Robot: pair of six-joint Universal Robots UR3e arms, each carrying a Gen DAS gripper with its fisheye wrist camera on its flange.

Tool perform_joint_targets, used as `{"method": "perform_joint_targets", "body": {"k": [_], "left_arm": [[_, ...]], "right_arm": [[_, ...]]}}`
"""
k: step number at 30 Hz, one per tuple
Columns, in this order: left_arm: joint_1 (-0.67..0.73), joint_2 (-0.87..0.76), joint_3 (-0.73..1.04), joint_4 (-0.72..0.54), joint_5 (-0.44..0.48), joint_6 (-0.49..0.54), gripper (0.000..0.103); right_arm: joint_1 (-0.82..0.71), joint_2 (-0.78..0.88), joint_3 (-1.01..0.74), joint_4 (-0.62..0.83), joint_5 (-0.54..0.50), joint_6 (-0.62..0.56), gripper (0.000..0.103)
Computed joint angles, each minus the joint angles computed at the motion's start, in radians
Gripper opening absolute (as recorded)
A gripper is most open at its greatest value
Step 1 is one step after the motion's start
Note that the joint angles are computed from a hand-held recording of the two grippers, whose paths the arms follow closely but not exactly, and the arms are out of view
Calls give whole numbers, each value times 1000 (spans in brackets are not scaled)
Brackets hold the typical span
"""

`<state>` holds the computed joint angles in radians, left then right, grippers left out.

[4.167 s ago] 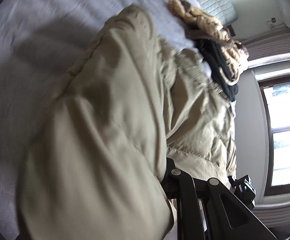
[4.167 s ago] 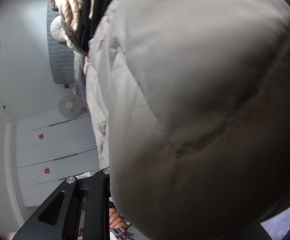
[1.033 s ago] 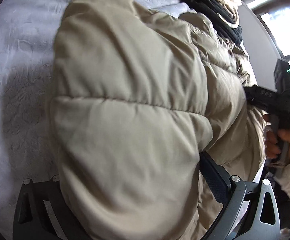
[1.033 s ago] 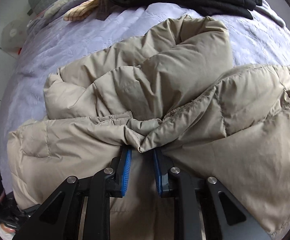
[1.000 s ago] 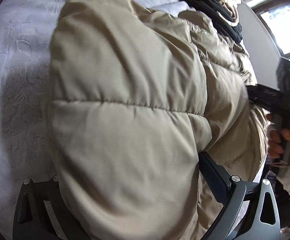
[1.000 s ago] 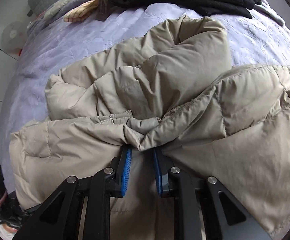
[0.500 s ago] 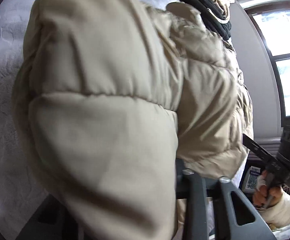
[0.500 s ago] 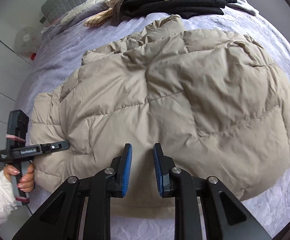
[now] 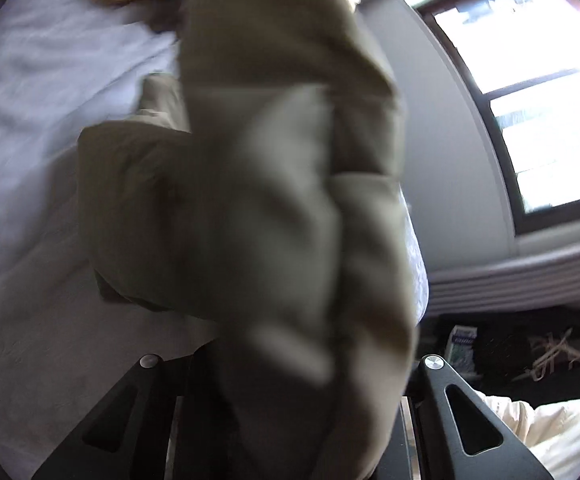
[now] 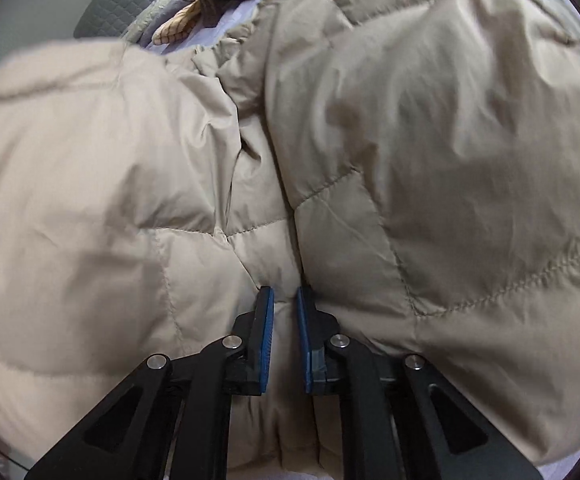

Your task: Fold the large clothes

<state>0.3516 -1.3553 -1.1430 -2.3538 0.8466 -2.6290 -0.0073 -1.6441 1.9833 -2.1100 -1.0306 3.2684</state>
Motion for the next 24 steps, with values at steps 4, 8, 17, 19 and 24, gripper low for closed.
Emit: {"method": "perform_joint_targets", "body": {"k": [4, 8, 17, 19, 24], "left_arm": [[-375, -190, 155, 297, 128, -374, 23], [-576, -399, 400, 361, 200, -524, 23], [-720, -608, 301, 664, 99, -585, 70], [-743, -647, 281, 747, 83, -623, 76], [-776, -702, 259, 883, 67, -709, 78]], "right_arm": [[-150, -8, 30, 155, 175, -109, 9], [-341, -159, 3, 475, 222, -321, 10], [-1067, -428, -187, 1210, 40, -929, 11], [-1155, -455, -207, 1254, -15, -998, 13], [-1347, -513, -283, 1405, -97, -1178, 48]]}}
